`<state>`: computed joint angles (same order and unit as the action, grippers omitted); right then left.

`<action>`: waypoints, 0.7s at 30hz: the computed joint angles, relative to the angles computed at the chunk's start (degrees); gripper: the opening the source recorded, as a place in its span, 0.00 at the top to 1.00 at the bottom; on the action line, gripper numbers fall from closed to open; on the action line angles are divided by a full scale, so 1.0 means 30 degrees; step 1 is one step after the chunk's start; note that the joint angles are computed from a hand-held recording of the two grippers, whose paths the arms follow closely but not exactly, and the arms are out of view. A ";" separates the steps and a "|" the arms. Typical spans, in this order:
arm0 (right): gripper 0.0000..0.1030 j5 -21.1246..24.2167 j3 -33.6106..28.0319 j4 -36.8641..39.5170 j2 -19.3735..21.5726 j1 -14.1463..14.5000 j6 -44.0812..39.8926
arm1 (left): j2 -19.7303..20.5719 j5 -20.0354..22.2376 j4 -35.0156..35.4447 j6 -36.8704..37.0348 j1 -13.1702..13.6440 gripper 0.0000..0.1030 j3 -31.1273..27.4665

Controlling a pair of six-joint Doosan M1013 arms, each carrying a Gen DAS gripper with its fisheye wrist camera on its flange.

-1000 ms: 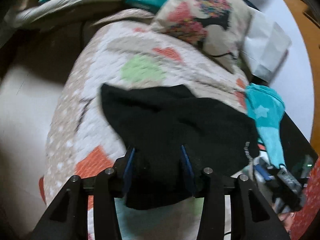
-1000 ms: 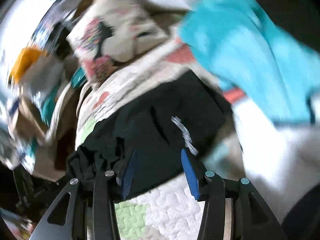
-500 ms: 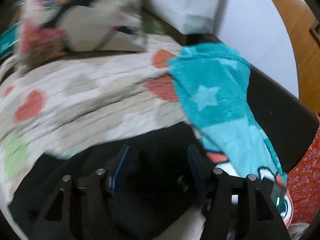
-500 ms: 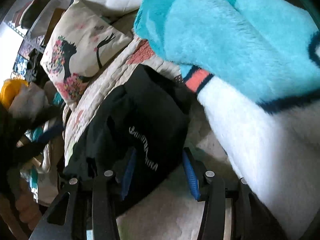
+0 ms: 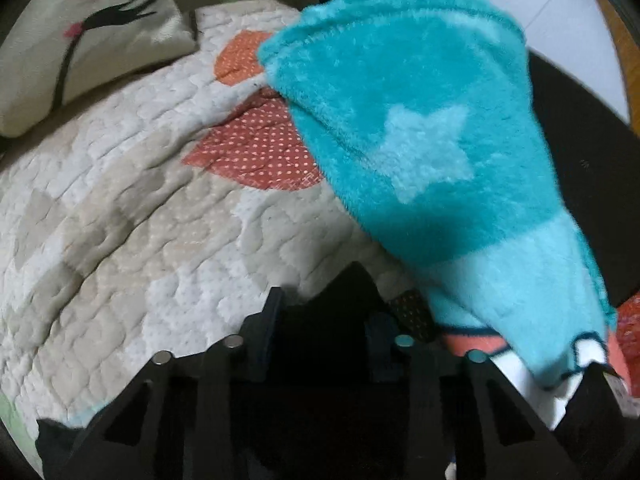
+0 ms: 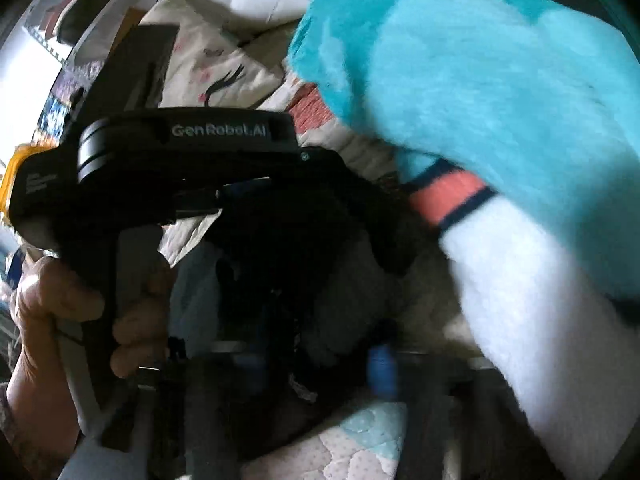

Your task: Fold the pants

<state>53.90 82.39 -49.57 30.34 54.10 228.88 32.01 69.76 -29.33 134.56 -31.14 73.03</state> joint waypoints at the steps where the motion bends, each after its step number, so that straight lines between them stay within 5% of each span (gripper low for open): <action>1: 0.82 0.0119 -0.0101 -0.0153 0.0001 0.0048 -0.0184 | -0.0106 0.0230 -0.0740 -0.0086 0.0311 0.71 0.0051; 8: 0.82 0.1879 -0.2885 -0.1328 0.0787 0.0677 -0.5746 | -0.1200 0.0982 -0.4481 -0.0192 0.2582 0.75 0.0586; 12: 0.83 0.2128 -0.5411 -0.1379 0.1789 0.1011 -1.0424 | -0.1549 0.1833 -0.6915 -0.0782 0.4646 0.75 0.0640; 18: 0.83 0.0986 -0.9211 0.1057 0.3732 0.0847 -1.7153 | -0.1941 0.1352 -0.8531 -0.2339 0.7426 0.75 0.1940; 21: 0.83 0.1879 -1.1593 0.2743 0.5195 0.0818 -2.0931 | -0.1676 0.1171 -0.8710 -0.3292 0.8399 0.75 0.2374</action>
